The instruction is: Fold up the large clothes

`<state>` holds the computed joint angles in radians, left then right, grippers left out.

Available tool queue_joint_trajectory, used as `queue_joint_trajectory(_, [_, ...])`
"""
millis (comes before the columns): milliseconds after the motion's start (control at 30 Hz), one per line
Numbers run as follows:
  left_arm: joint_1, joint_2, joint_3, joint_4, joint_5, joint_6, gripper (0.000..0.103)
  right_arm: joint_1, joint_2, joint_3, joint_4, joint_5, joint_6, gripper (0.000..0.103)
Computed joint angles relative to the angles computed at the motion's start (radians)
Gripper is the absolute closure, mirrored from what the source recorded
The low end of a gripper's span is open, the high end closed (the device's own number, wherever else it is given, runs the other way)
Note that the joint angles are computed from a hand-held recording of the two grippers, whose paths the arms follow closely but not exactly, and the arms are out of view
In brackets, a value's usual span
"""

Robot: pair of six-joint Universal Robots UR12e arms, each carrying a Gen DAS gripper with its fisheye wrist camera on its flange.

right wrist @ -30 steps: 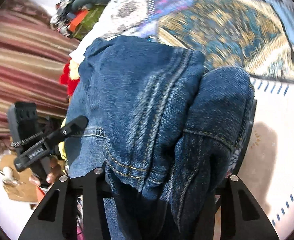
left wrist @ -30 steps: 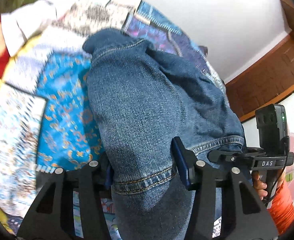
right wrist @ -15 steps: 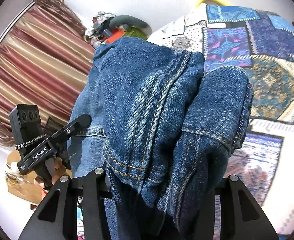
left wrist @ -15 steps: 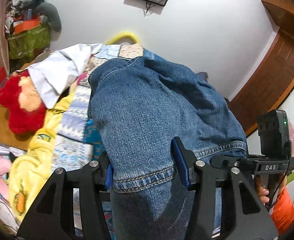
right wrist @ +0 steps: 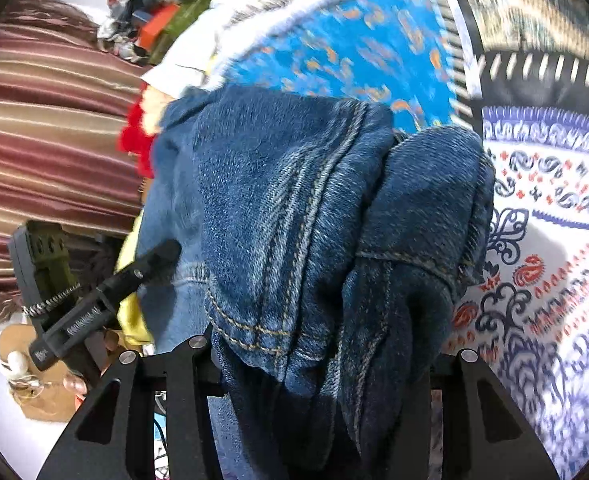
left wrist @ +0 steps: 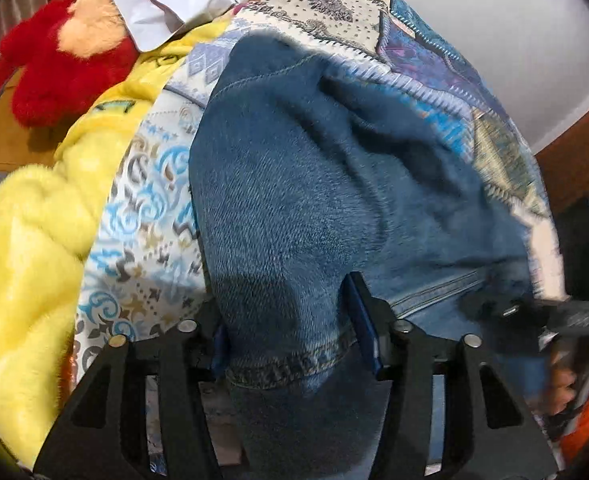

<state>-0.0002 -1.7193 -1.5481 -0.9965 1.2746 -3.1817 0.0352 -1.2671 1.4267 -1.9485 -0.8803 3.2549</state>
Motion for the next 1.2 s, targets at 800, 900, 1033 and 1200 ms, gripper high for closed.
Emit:
queue_joint_trajectory(800, [-0.075,0.101,-0.078,0.21,0.236,0.122,0.015,-0.016,-0.144,0.06,-0.251,-0.271,-0.269,0.027])
queue_joint_trajectory(900, [-0.09,0.046,-0.02,0.223,0.263,0.098,0.013,0.007,-0.122,0.046,-0.313,-0.284,-0.258,0.027])
queue_joint_trajectory(1033, [-0.109,-0.056,0.086,0.155,0.318,0.04,0.013,0.039,-0.072,0.022,-0.319,-0.324,-0.269,0.027])
queue_joint_trajectory(1200, [-0.124,-0.15,0.176,0.064,0.371,-0.028,0.013,0.044,-0.048,0.041,-0.297,-0.386,-0.32,0.027])
